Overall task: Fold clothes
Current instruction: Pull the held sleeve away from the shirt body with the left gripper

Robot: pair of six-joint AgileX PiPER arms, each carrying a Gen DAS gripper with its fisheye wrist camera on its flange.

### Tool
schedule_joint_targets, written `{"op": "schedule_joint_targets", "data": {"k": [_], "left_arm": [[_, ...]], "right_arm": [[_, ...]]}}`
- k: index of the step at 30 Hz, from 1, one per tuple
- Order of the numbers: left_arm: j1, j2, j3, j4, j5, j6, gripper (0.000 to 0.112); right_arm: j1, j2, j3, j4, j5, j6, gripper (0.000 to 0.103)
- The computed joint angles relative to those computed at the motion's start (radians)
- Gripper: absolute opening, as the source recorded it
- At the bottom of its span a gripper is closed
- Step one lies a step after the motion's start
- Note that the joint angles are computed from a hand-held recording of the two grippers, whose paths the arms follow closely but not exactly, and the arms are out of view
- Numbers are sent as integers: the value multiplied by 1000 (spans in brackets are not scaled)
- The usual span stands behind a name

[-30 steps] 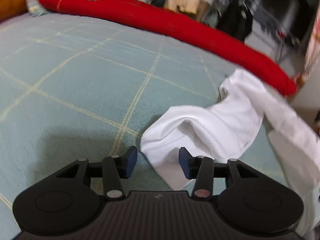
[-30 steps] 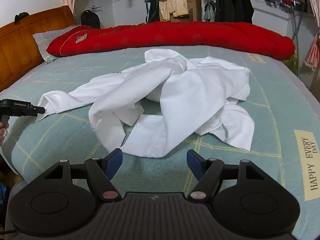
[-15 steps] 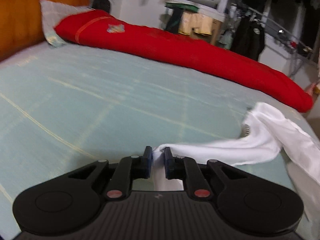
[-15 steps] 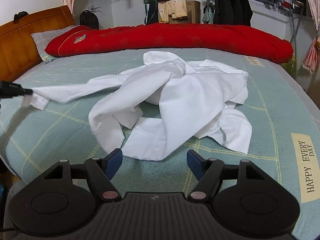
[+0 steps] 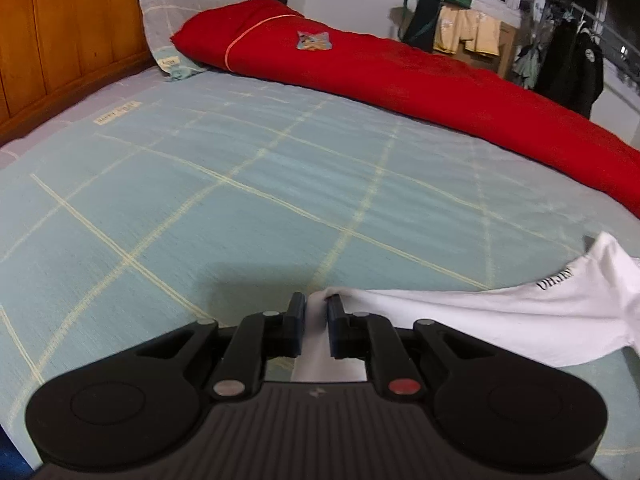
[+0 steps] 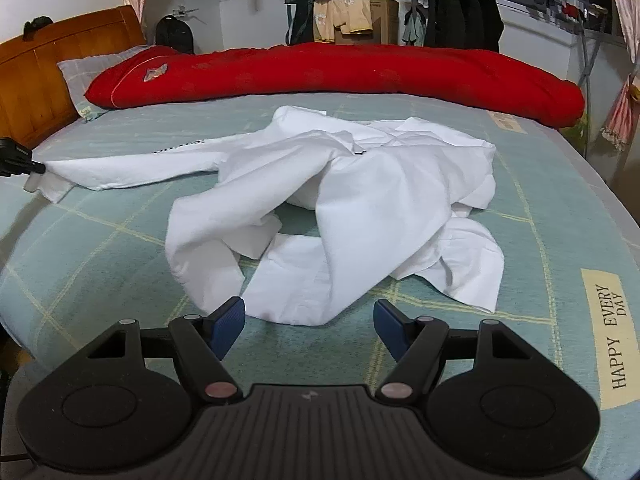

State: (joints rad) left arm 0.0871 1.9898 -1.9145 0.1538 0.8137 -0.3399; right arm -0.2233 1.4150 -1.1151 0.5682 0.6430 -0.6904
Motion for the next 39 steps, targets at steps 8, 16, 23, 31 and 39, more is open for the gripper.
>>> {"op": "schedule_joint_targets", "data": {"k": [8,16,23,31,39], "left_arm": [[54,-19,65,-84,-76,-8,38],[127,-46,200,-329,-201,30,50],[133,-57,368,-553,-336,135,49],[107,-64,409,-571,-389,203,0],[172,-162,320,-520,-149,292,0]], "right_arm": [[14,25,-14,-22,-4,28,76],[39,30,-18,-25,2,29,76],[46,29,-19,-31,7,34,76],[54,22,-19,-42,8,41,76],[40,27,-24,-18,8,28,76]]}}
